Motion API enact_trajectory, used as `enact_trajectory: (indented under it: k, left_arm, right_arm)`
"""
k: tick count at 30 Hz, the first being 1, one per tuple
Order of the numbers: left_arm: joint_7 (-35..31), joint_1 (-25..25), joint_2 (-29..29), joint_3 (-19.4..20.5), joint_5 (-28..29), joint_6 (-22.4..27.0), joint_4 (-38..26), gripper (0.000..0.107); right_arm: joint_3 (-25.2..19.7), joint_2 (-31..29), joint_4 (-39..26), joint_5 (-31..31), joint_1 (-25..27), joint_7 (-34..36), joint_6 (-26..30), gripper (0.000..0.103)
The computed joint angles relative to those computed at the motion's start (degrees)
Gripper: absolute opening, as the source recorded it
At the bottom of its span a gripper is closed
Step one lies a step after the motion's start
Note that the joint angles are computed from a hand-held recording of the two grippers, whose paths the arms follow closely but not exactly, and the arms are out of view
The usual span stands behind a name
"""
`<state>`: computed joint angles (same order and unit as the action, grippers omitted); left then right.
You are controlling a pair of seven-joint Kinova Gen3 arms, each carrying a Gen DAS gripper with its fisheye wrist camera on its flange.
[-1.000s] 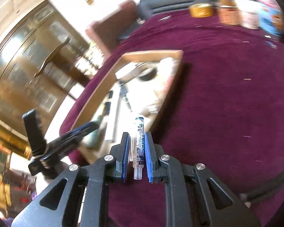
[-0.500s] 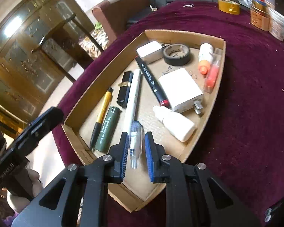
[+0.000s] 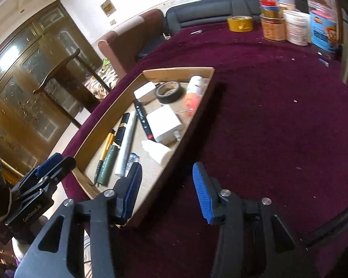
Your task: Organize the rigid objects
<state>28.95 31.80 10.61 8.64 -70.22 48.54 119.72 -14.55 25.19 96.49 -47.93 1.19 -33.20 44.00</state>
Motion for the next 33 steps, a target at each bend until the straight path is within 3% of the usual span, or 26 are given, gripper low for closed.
enact_trajectory:
  k: [5, 18, 23, 25, 27, 33]
  left_arm:
    - [-5.2, 2.4, 2.9, 0.6, 4.3, 6.9, -4.3, 0.058]
    - [-12.7, 6.9, 6.2, -0.4, 7.6, 11.8, -10.1, 0.066]
    - [-15.8, 7.5, 5.9, -0.4, 8.0, 8.3, -11.1, 0.066]
    - [-15.7, 8.1, 5.5, -0.4, 7.1, 6.2, -11.0, 0.066]
    - [-15.0, 8.2, 4.9, 0.1, 5.1, 2.7, -10.4, 0.066]
    - [-18.3, 8.6, 6.0, -0.3, 5.0, -4.9, -11.6, 0.067]
  right_arm:
    - [-0.1, -0.7, 2.0, -2.2, 2.2, 2.9, -1.8, 0.044]
    - [2.7, -0.5, 3.8, -9.5, 10.4, 7.7, 0.6, 0.044]
    - [5.7, -1.0, 4.4, -13.9, 16.4, 9.9, 2.1, 0.044]
    - [7.5, -1.4, 4.6, -14.8, 18.6, 9.8, 1.9, 0.051]
    - [9.1, -1.6, 4.8, -14.8, 19.8, 8.9, 0.8, 0.056]
    - [11.3, 1.6, 2.2, -10.2, 22.9, 1.5, 1.6, 0.056]
